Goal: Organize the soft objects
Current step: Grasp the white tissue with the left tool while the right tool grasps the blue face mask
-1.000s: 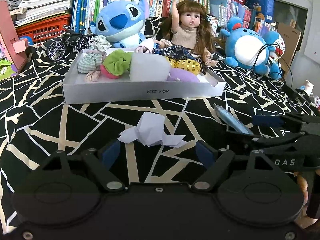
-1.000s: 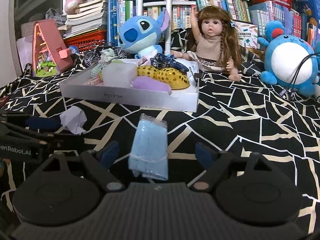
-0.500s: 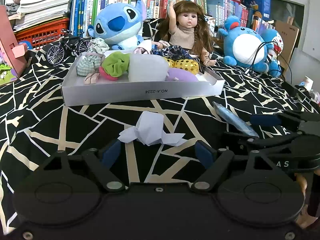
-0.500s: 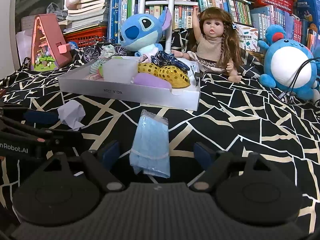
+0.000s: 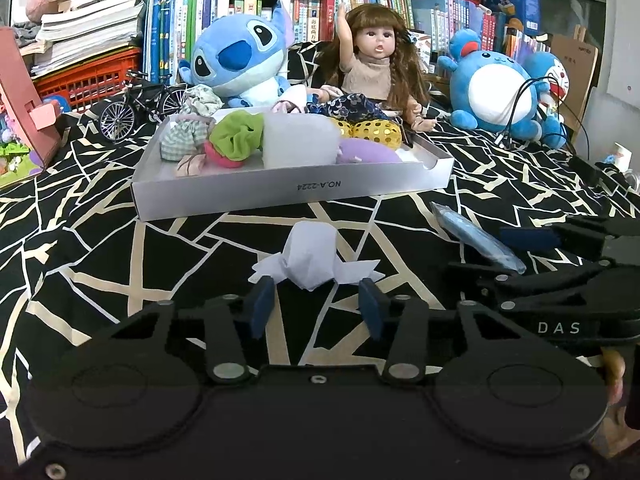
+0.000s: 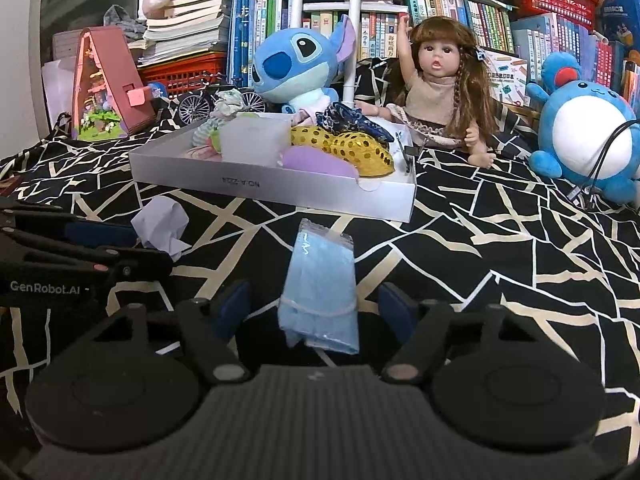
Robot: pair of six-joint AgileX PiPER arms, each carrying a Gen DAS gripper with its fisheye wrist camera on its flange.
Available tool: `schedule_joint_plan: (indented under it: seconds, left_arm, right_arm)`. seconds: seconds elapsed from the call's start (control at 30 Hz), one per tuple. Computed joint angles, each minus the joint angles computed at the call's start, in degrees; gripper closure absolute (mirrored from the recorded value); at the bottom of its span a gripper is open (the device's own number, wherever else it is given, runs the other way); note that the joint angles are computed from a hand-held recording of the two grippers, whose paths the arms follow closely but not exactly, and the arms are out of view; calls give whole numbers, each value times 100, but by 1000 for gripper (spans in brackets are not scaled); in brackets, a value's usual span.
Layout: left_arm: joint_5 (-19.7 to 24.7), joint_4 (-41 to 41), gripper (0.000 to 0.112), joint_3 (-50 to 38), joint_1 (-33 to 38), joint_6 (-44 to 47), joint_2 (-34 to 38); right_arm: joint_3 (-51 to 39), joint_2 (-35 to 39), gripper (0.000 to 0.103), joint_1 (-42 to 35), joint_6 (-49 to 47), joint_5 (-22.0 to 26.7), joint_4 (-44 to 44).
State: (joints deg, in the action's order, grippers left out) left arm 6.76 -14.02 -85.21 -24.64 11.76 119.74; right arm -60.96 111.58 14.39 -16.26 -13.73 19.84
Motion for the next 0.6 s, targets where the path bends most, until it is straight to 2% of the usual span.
schedule_joint_plan:
  seconds: [0.23, 0.5, 0.6]
  left_arm:
    - [-41, -341, 87, 47, 18, 295, -20]
    - [-36, -417, 90, 66, 20, 350, -46]
    - [-50, -929, 90, 147, 29, 855, -124]
  right_arm:
    - [-17, 18, 29, 39, 157, -13, -168]
    - [-7, 19, 35, 60, 372, -30, -407]
    - [7, 16, 38, 50, 536, -50, -568]
